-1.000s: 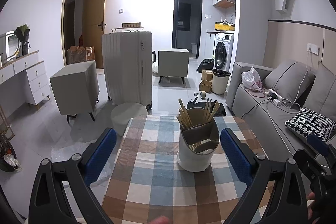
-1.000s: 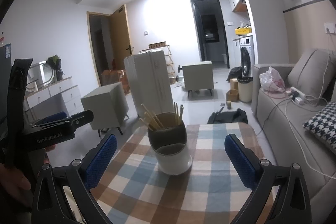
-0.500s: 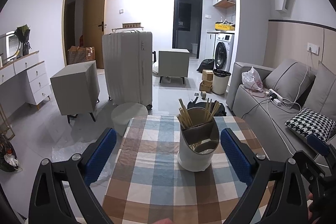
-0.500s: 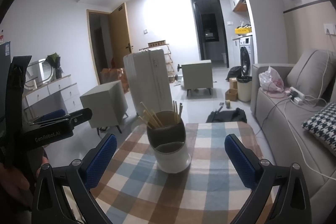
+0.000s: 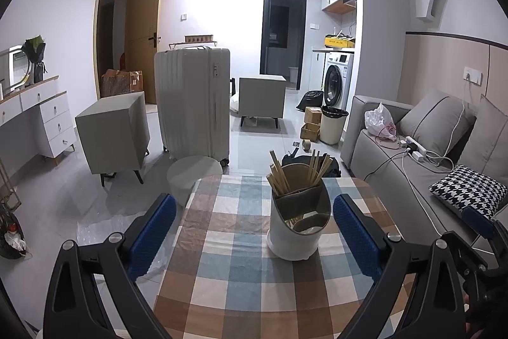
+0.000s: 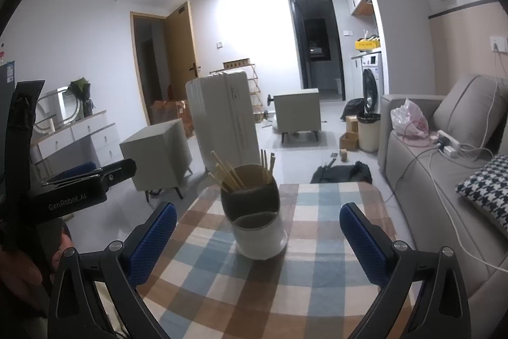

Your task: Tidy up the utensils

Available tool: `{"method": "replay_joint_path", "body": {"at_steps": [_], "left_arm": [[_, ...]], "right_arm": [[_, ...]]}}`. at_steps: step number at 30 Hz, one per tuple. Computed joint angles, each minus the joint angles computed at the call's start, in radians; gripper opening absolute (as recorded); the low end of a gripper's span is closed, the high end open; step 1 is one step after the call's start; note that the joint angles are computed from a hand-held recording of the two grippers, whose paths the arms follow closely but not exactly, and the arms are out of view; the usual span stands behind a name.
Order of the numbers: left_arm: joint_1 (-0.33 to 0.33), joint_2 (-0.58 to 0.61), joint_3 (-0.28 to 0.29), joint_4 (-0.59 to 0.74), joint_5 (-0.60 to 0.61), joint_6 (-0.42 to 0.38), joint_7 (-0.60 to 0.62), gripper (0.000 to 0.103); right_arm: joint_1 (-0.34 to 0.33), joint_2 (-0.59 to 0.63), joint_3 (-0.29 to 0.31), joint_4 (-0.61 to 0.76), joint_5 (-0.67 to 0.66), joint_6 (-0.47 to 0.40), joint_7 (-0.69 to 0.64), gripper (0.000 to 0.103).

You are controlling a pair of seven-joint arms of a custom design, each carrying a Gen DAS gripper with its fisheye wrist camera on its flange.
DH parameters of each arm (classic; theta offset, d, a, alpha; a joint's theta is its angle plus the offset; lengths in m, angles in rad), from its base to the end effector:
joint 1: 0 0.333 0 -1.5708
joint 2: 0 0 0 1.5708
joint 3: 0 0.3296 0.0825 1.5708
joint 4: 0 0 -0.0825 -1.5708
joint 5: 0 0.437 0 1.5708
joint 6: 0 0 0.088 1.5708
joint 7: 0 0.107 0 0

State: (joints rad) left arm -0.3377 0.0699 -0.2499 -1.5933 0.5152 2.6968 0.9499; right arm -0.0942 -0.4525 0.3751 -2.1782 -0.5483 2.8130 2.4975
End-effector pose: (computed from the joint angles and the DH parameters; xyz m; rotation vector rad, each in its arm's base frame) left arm 0.5639 -0.3869 0.7161 -1.3561 1.8369 -1.1651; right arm 0.4836 0.2057 0.6778 -1.3709 1.6124 -0.9040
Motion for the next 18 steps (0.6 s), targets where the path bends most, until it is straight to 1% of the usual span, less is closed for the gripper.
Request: {"method": "replay_joint_path", "body": {"at_steps": [18], "left_arm": [[-0.004, 0.008, 0.002, 0.013, 0.0, -0.004, 0.003, 0.097]], "right_arm": [[0.005, 0.001, -0.005, 0.0, 0.0, -0.003, -0.001, 0.103]]}}
